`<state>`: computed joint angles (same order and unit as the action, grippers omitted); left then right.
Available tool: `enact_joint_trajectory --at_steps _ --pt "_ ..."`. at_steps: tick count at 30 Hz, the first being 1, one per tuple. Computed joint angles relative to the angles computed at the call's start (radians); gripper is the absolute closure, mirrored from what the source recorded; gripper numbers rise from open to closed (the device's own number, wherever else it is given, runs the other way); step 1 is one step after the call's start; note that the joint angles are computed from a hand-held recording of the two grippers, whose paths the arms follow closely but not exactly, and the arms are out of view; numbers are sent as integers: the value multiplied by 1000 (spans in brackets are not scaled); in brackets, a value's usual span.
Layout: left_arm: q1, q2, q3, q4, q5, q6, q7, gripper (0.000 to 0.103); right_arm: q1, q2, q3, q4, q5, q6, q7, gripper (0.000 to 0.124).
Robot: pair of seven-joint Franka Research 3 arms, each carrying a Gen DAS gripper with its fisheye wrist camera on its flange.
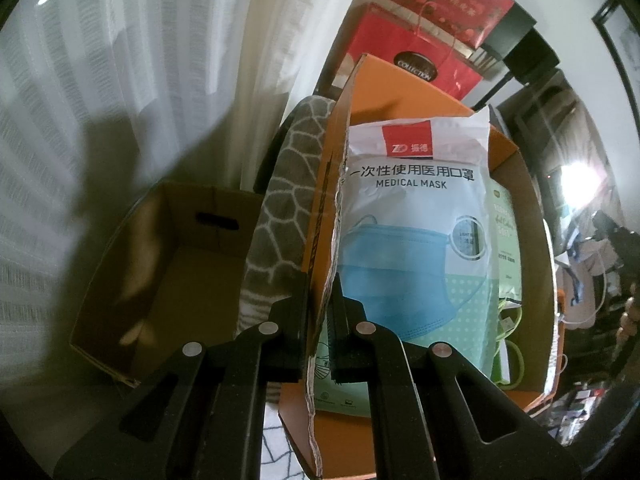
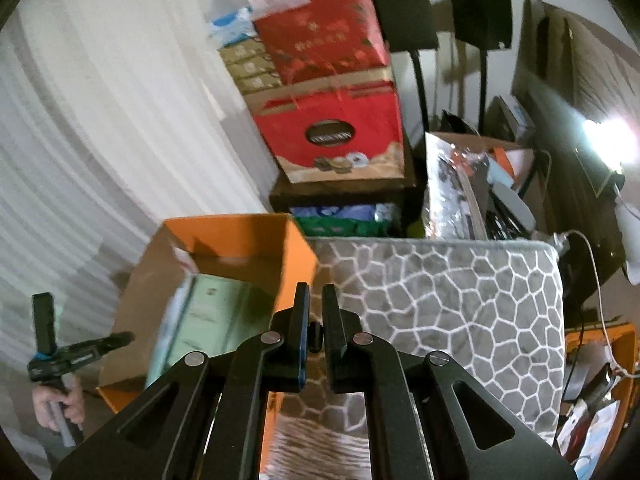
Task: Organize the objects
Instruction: 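Lift the black cable and carry it over the cardboard box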
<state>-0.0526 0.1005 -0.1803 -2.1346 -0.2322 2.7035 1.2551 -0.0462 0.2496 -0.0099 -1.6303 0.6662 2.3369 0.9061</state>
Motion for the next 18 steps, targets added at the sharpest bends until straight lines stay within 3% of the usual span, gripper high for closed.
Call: enact_joint_trajectory --at_steps 18 --pt "-3 -1 -1 -4 12 3 -10 97 35 -106 1 -16 29 -28 -70 119"
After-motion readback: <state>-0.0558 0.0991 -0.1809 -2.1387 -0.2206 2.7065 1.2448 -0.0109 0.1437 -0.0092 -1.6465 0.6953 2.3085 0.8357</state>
